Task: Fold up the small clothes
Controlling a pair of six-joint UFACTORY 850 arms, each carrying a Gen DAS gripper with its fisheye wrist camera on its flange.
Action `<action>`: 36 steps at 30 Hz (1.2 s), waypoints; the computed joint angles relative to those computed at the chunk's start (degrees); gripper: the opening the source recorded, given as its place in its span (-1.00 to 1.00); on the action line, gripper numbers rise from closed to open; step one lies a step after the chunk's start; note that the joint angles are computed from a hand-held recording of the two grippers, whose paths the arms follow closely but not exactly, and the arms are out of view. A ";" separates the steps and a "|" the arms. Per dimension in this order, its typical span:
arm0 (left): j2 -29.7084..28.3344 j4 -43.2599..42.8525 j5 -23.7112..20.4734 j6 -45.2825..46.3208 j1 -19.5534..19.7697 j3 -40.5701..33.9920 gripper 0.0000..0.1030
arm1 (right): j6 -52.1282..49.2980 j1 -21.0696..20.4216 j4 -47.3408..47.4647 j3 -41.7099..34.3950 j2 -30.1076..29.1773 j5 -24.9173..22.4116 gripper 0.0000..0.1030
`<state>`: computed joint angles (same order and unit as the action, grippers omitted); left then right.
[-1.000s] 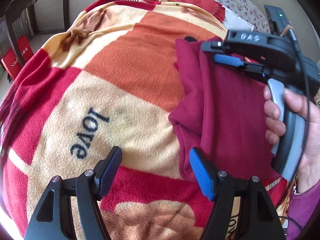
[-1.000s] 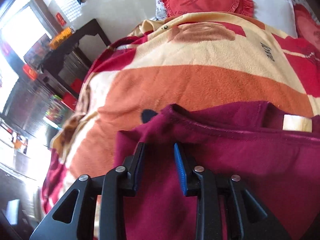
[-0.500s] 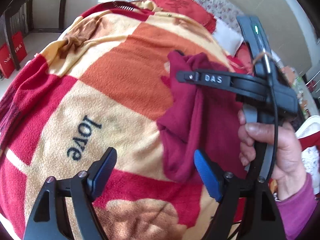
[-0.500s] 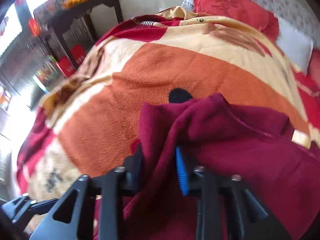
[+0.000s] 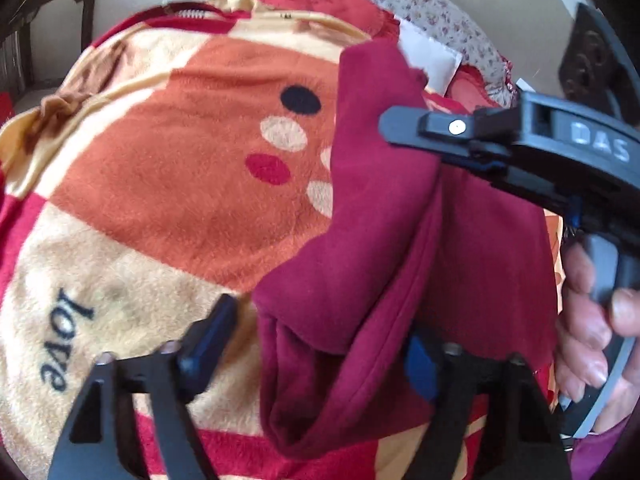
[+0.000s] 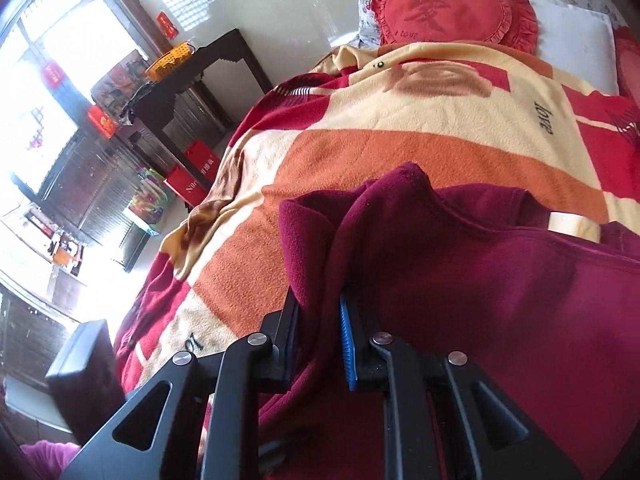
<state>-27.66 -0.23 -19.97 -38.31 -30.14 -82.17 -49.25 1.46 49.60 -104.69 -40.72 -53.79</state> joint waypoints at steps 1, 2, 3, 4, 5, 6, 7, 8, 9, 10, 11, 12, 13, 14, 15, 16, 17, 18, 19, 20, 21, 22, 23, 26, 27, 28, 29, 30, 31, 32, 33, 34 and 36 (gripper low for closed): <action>-0.21 -1.95 0.15 1.41 -0.03 -0.32 0.11 | 0.16 -0.18 -0.07 -0.12 -0.10 -0.22 -0.99; -0.42 -1.50 -0.01 0.90 -0.24 -0.69 -0.03 | 0.56 -0.21 -0.33 -0.47 -0.46 -0.36 -0.99; -0.55 1.21 -0.55 -1.45 -0.67 -1.08 -0.13 | 0.78 -0.27 -0.40 -0.58 -0.75 -0.46 -0.98; -0.70 3.76 -1.18 -3.49 -1.07 -1.48 -0.17 | 1.04 -0.33 -0.47 -0.78 -1.01 -0.55 -0.98; -0.87 7.14 -2.10 -6.33 -1.58 -1.96 -0.22 | 1.50 -0.22 -0.67 -1.24 -1.48 -0.66 -0.98; -0.92 9.24 -2.58 -8.30 -1.94 -2.20 -0.26 | 2.06 -0.13 -0.95 -1.85 -2.03 -1.09 -0.98; -0.98 11.40 -3.20 -10.18 -2.31 -2.44 -0.28 | 2.31 -0.10 -1.02 -2.18 -2.32 -1.34 -0.98; -1.19 12.40 -3.54 -10.83 -2.37 -2.80 -0.30 | 2.31 -0.09 -1.01 -2.12 -2.30 -1.25 -0.98; -1.24 13.95 -3.86 -12.07 -2.62 -2.98 -0.32 | 2.16 -0.07 -0.98 -1.96 -2.20 -1.04 -0.98; -1.28 15.07 -4.23 -13.09 -2.86 -3.14 -0.33 | 2.02 -0.11 -0.88 -1.50 -1.88 -0.74 -0.98; -1.32 16.08 -4.53 -13.97 -3.08 -3.22 -0.35 | 1.96 -0.23 -0.63 -1.31 -1.79 -0.67 -0.98; -1.28 16.93 -4.78 -14.72 -3.31 -3.23 -0.37 | 2.06 -0.33 -0.35 -1.21 -1.78 -0.73 -0.98; -1.37 17.57 -5.10 -15.16 -3.45 -3.41 -0.38 | 2.16 -0.46 -0.06 -1.04 -1.75 -0.81 -0.98; -1.30 18.29 -5.43 -15.79 -3.65 -3.37 -0.39 | 2.22 -0.62 0.18 -0.81 -1.67 -0.89 -0.98; -1.34 18.75 -5.53 -16.30 -3.73 -3.46 -0.41 | 2.28 -0.81 0.28 -0.69 -1.66 -1.03 -0.98; -1.33 19.18 -5.48 -16.86 -3.83 -3.43 -0.42 | 2.32 -0.93 0.36 -0.61 -1.66 -1.09 -0.98; -1.16 19.54 -5.52 -17.33 -3.93 -3.27 -0.45 | 2.30 -1.00 0.46 -0.41 -1.56 -1.03 -0.98; -1.10 19.93 -5.41 -17.91 -4.02 -3.16 -0.48 | 2.36 -1.06 0.35 -0.36 -1.57 -1.08 -0.97; -1.07 20.14 -5.36 -18.32 -4.12 -3.10 -0.49 | 2.58 -1.02 0.07 -0.44 -1.63 -1.20 -0.96; -0.81 20.51 -5.22 -18.81 -4.22 -2.75 -0.50 | 2.93 -0.98 -0.24 -0.74 -1.80 -1.48 -0.89; -0.72 20.73 -5.04 -19.04 -4.22 -2.62 -0.52 | 3.41 -0.85 -0.80 -0.94 -1.83 -1.44 -0.77; -0.49 20.99 -4.77 -19.34 -4.23 -2.28 -0.53 | 4.24 -0.49 -2.12 -1.35 -1.87 -0.90 -0.68; -0.31 21.17 -4.49 -19.64 -4.25 -2.02 -0.54 | 4.76 -0.16 -2.99 -1.39 -1.75 -0.09 -0.49; -0.06 21.02 -4.21 -19.68 -4.25 -1.68 -0.55 | 6.82 1.15 -6.17 -2.57 -2.07 2.47 -0.12; -0.07 21.04 -4.17 -19.74 -4.25 -1.67 -0.55 | 8.12 1.59 -7.41 -3.79 -2.80 2.38 -0.05; -0.15 20.93 -4.21 -19.73 -4.23 -1.75 -0.55 | 9.44 2.02 -8.46 -5.42 -3.87 1.77 -0.05; -0.18 20.75 -4.23 -19.71 -4.21 -1.73 -0.55 | 10.47 2.42 -9.24 -6.90 -4.87 1.26 -0.04; -0.24 20.48 -4.27 -19.62 -4.18 -1.78 -0.56 | 11.49 2.97 -10.59 -8.42 -5.92 1.03 -0.04; -0.16 20.32 -4.24 -19.59 -4.15 -1.63 -0.56 | 12.69 3.57 -12.63 -9.59 -6.69 1.16 -0.04; -0.25 20.30 -4.31 -19.57 -4.12 -1.71 -0.56 | 14.02 4.17 -15.16 -10.55 -7.37 1.50 -0.04; -0.36 20.38 -4.45 -19.58 -4.12 -1.85 -0.56 | 15.54 4.75 -17.70 -11.12 -7.88 2.08 -0.05; -0.49 20.27 -4.53 -19.42 -4.09 -2.01 -0.56 | 16.19 4.85 -18.14 -11.11 -8.09 2.38 -0.05; -0.50 20.15 -4.40 -19.13 -4.03 -2.00 -0.56 | 16.50 4.70 -17.66 -9.65 -7.44 4.25 -0.41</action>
